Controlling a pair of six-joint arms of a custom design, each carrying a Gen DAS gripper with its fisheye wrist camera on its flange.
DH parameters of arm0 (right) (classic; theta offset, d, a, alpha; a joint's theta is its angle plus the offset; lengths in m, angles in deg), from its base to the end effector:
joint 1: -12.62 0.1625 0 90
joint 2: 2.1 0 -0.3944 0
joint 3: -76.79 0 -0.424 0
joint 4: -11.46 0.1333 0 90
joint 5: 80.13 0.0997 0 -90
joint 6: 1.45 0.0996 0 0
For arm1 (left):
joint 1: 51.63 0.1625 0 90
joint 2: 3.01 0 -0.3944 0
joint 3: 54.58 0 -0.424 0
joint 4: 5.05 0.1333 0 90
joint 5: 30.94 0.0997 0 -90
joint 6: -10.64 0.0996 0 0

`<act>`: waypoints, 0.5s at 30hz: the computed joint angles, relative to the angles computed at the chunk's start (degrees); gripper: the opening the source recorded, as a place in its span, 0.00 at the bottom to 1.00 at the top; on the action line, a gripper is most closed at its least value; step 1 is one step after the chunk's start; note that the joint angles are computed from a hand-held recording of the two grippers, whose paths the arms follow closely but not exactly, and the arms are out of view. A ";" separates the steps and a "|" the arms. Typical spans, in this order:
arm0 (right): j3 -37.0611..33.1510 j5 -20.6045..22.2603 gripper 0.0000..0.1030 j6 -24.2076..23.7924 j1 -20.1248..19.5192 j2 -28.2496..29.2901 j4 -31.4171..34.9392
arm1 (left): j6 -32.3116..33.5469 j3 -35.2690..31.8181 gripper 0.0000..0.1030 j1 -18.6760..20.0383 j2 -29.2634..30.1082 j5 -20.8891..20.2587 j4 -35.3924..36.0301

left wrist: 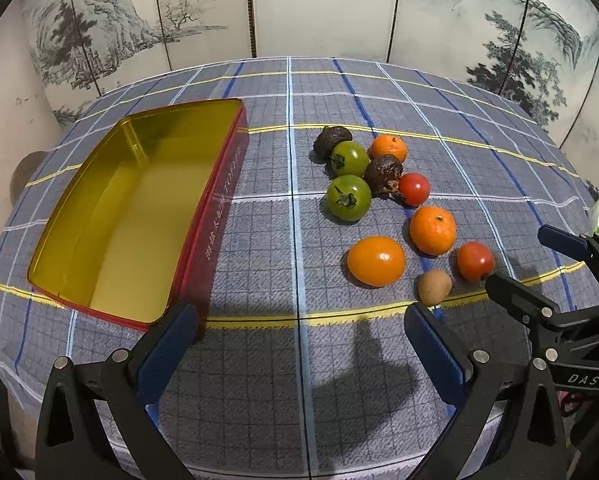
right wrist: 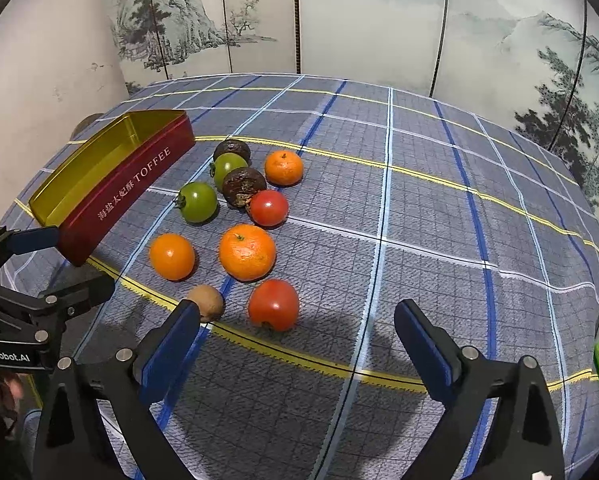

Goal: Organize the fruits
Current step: 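Move both grippers toward the fruit cluster beside the tin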

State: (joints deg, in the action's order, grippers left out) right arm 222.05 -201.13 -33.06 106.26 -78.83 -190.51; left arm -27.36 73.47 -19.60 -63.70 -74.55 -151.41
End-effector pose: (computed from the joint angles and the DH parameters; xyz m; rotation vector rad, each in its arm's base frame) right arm 0.1058 -0.3708 0.1584 0.4631 -2.3131 0.7492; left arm -0.2650 -0.4081 0.0286 0.5127 2.3421 -0.6083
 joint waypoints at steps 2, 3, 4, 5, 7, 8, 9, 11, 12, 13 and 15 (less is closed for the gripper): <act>-0.04 0.06 0.93 -0.09 0.12 0.27 -0.07 | -0.28 -0.09 0.99 0.12 0.04 -0.06 -0.02; -0.02 0.10 0.93 -0.08 0.12 0.45 -0.28 | -0.28 -0.07 0.99 0.23 -0.01 -0.35 -0.29; -0.04 0.17 0.93 0.03 0.07 0.46 -0.19 | -0.15 0.07 0.99 0.28 -0.07 -0.55 -0.76; -0.04 0.23 0.93 0.12 0.06 0.45 -0.07 | -0.27 0.09 0.99 0.31 -0.07 -0.50 -0.79; -0.10 0.36 0.93 0.21 -0.01 0.48 0.06 | -0.34 -0.02 0.99 0.37 0.00 -0.58 -0.62; -0.13 0.32 0.92 0.25 -0.01 0.56 0.08 | 0.06 0.02 0.99 0.36 0.01 -0.83 -1.09; -0.13 0.40 0.90 0.29 -0.03 0.45 0.32 | 0.45 0.04 0.99 0.31 0.08 -1.04 -1.56; -0.13 0.56 0.89 0.27 -0.07 0.30 0.76 | 0.99 -0.04 0.99 0.12 0.23 -0.98 -1.75; -0.18 0.41 0.89 0.33 0.01 0.51 0.70 | 1.06 -0.06 0.99 -0.02 0.29 -0.88 -1.68; -0.18 0.37 0.88 0.40 0.04 0.60 0.70 | 1.15 -0.05 0.99 -0.10 0.32 -0.82 -1.66; -0.12 0.66 0.85 0.50 0.03 0.42 1.09 | 1.25 -0.06 0.99 -0.23 0.37 -0.70 -1.51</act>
